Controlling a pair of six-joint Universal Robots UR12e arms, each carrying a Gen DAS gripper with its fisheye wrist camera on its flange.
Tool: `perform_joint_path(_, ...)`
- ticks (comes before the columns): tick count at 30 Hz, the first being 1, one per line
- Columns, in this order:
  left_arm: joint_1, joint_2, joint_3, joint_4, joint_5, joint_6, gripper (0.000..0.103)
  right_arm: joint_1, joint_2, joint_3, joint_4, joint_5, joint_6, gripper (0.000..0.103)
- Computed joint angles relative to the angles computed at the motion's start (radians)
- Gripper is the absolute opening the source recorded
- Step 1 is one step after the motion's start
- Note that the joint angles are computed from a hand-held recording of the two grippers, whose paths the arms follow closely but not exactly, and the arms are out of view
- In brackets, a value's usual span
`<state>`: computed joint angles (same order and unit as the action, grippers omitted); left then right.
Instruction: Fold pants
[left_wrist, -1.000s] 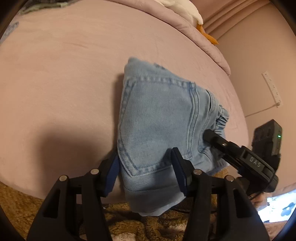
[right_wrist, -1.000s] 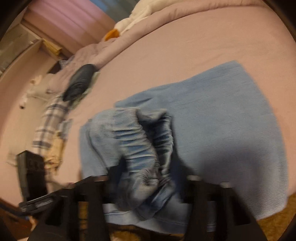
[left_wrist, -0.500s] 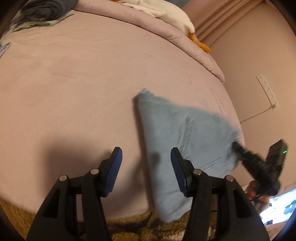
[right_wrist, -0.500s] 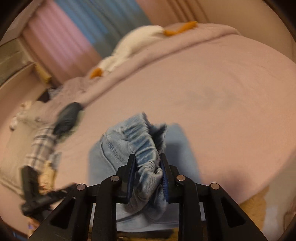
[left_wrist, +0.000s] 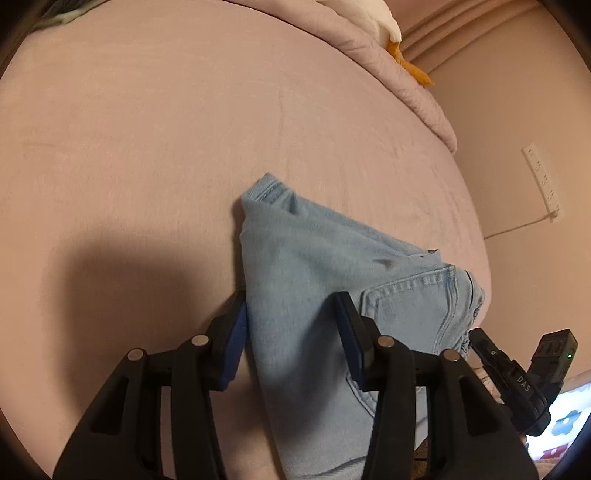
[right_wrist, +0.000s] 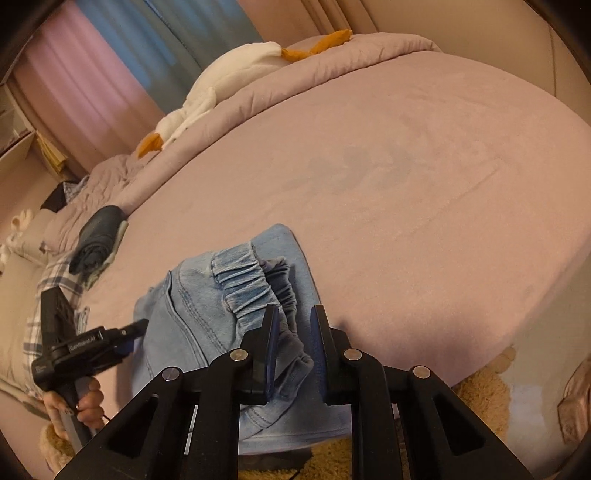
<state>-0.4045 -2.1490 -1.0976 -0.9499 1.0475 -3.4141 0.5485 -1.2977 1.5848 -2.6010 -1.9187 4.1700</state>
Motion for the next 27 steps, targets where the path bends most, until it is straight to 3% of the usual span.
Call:
perform_joint_path(8, -0.01, 0.052, -0.075, 0.024, 0.016, 0.039, 0.044, -0.006, 0.0, 0.01, -0.009, 0.029, 0.0, 0.019)
perform_joint_path(15, 0.0, 0.092, -0.15, 0.039, -0.075, 0.055, 0.045, -0.008, -0.005, 0.016, -0.005, 0.046, 0.007, 0.021)
perform_joint_path(17, -0.003, 0.105, -0.167, 0.036, -0.072, 0.067, 0.045, -0.008, -0.006, 0.013, 0.004, 0.047, 0.003, 0.023)
perform_joint_path(22, -0.015, 0.107, -0.167, 0.03, -0.056, 0.074, 0.045, -0.011, -0.004, 0.018, -0.018, 0.096, -0.021, 0.041)
perform_joint_path(27, -0.018, 0.122, -0.192, 0.04, -0.056, 0.064, 0.045, -0.007, 0.009, -0.01, 0.041, 0.09, -0.039, 0.046)
